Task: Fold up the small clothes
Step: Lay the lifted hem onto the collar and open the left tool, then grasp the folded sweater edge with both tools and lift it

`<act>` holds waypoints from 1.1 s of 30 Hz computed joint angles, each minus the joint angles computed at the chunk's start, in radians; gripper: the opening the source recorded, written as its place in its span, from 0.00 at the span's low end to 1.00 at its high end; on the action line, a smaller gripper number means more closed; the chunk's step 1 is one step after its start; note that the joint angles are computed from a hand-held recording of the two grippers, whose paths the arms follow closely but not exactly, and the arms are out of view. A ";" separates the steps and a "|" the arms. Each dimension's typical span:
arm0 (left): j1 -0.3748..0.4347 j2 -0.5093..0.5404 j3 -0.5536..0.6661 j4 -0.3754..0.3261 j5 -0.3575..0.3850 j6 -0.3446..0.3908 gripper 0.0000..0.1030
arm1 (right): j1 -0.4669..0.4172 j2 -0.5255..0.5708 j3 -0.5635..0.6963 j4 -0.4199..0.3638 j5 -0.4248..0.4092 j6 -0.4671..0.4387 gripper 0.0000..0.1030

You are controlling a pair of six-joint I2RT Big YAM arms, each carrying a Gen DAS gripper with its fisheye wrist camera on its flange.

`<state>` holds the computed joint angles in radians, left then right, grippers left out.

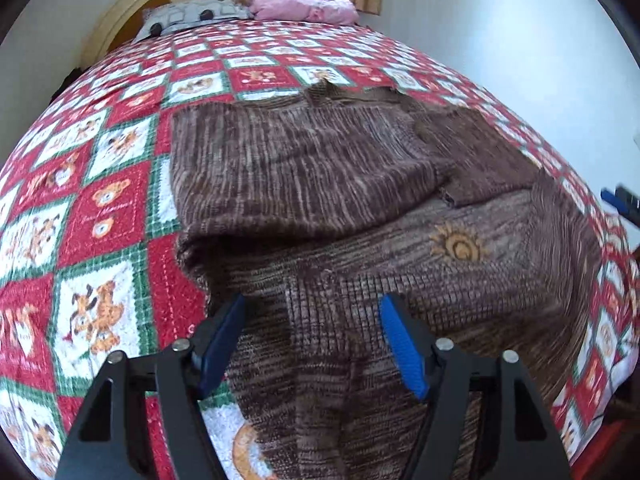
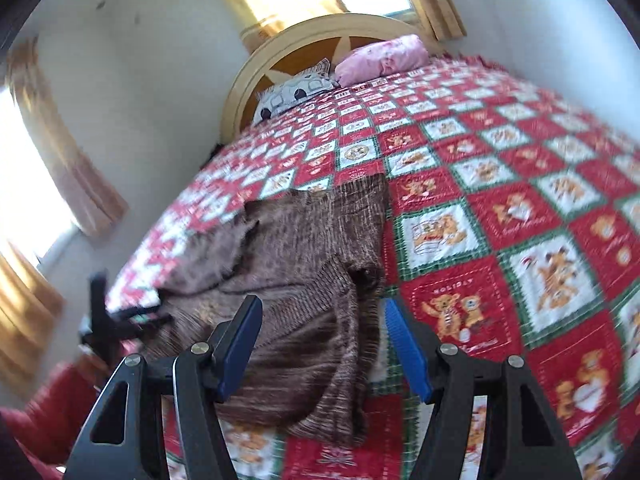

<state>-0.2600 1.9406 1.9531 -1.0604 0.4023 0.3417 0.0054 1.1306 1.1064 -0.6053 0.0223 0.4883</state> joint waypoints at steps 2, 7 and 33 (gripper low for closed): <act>0.008 -0.001 0.003 -0.013 0.034 -0.025 0.52 | 0.011 0.003 -0.005 -0.004 0.023 -0.018 0.63; 0.006 -0.019 -0.027 -0.013 0.056 -0.059 0.51 | 0.025 0.032 0.000 0.006 0.051 -0.024 0.63; -0.005 -0.129 -0.163 0.112 0.060 -0.127 0.09 | 0.120 0.203 0.151 -0.097 0.184 -0.286 0.09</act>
<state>-0.2651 1.8121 1.7904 -0.9483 0.4626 0.2148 0.1251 1.3335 1.2571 -0.7026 0.2067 0.2022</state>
